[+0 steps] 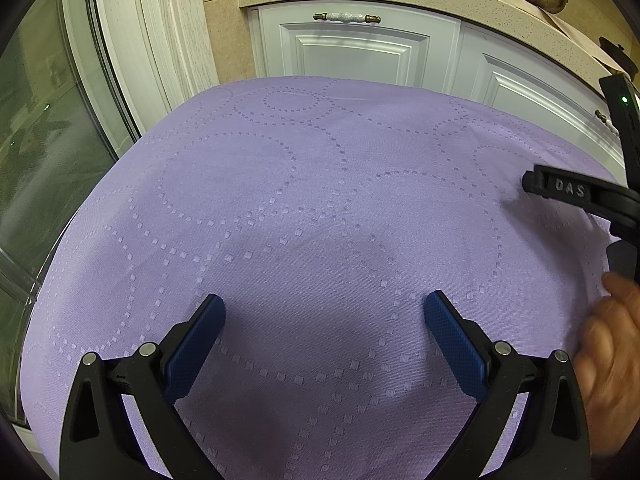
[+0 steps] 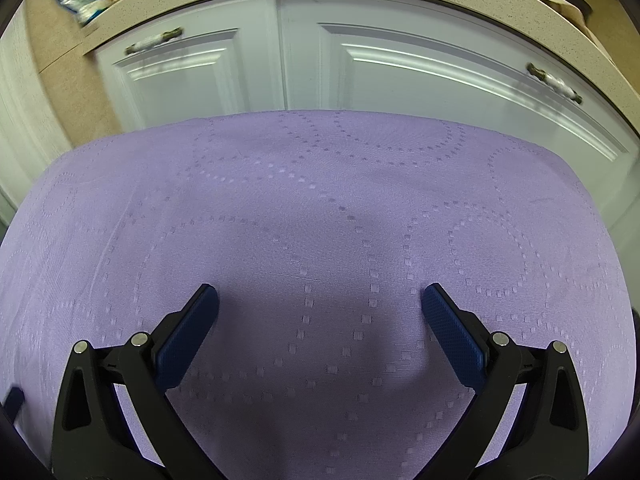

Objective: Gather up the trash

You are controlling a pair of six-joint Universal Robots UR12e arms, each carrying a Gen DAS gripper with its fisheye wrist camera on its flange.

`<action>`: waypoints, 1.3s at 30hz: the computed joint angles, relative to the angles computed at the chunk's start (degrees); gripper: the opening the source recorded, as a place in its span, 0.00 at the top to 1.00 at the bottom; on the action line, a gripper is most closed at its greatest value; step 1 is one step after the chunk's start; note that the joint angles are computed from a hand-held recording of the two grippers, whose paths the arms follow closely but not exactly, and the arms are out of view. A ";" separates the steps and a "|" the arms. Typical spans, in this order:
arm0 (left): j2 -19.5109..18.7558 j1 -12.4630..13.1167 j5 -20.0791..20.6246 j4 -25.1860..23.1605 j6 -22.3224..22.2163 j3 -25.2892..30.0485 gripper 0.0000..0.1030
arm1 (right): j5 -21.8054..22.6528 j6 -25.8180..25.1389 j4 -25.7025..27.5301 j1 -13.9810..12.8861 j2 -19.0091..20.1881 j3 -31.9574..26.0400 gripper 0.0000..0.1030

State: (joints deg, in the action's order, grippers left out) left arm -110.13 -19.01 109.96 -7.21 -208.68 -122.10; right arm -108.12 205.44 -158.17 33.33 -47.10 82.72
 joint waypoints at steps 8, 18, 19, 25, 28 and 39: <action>-0.17 0.30 -0.10 0.12 0.29 0.10 0.05 | 1.25 -2.64 4.19 0.99 4.86 -9.19 0.03; -0.15 0.54 -0.25 0.14 0.49 0.10 0.05 | 1.60 -3.65 5.43 1.34 6.65 -12.59 0.03; -0.15 0.54 -0.25 0.14 0.49 0.10 0.05 | 1.63 -3.64 5.43 1.33 6.60 -12.53 0.03; -0.15 0.52 -0.25 0.12 0.47 0.11 0.05 | 1.62 -3.71 5.40 1.30 6.56 -12.47 0.03; -0.13 0.51 -0.24 0.10 0.46 0.11 0.05 | 1.63 -3.70 5.42 1.32 6.62 -12.56 0.03; -0.04 0.88 -0.71 0.44 0.63 -0.07 0.05 | 1.68 -3.73 5.42 1.30 6.66 -12.62 0.03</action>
